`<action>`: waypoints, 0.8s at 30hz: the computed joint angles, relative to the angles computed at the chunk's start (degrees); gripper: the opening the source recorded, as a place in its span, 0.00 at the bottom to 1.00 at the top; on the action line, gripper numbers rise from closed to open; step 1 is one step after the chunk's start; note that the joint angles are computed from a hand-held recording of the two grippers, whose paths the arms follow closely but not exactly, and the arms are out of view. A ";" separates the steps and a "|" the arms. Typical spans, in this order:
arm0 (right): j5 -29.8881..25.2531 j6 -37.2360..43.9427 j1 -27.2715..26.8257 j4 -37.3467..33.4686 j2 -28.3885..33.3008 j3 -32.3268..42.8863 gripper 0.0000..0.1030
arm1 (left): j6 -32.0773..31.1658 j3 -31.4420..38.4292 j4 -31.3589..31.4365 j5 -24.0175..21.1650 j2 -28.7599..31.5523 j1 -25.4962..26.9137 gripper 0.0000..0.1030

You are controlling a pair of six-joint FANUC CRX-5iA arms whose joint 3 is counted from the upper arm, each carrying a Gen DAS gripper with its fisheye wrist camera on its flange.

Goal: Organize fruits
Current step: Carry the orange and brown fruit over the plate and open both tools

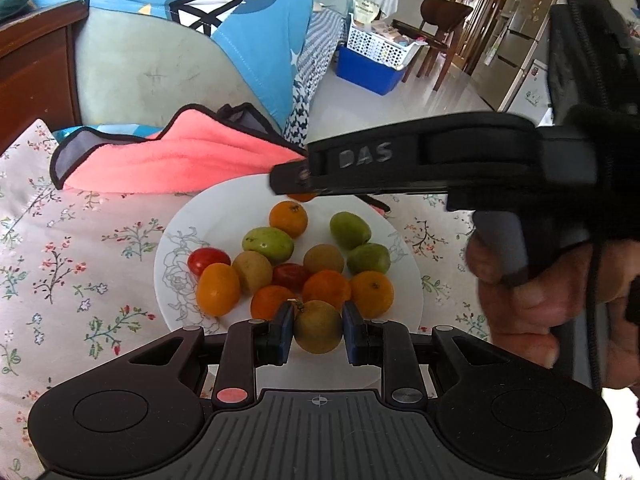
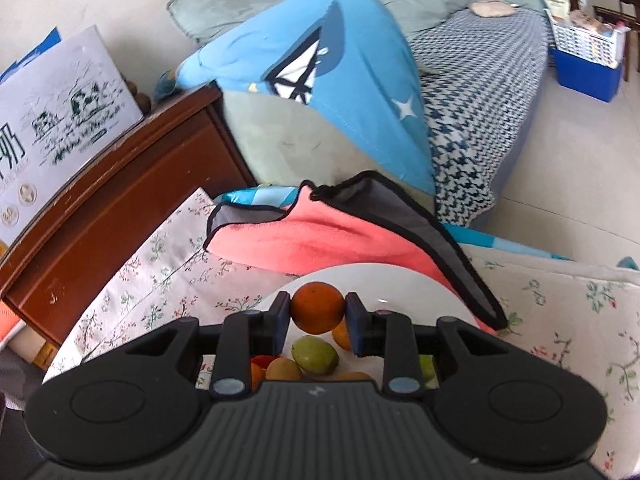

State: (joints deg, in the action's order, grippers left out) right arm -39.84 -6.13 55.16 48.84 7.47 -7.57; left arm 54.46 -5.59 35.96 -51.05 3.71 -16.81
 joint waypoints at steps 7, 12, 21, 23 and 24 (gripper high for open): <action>1.15 4.84 -0.61 -2.28 1.80 1.98 0.29 | -0.83 -1.04 2.78 0.53 -0.04 0.24 0.25; 1.36 5.19 -0.98 -3.01 2.25 2.23 0.30 | -0.14 -1.12 2.53 1.27 -0.36 0.29 0.32; 1.01 1.74 -0.96 -2.09 1.89 1.59 0.33 | 1.82 -0.35 1.27 1.57 -0.58 0.57 0.60; 0.44 1.39 -0.68 -2.14 1.78 1.69 0.36 | 3.41 0.19 -0.04 1.62 -0.66 0.58 0.69; -0.23 1.20 -0.44 -2.04 1.73 1.80 0.37 | 3.72 0.26 -0.32 1.81 -0.76 0.61 0.71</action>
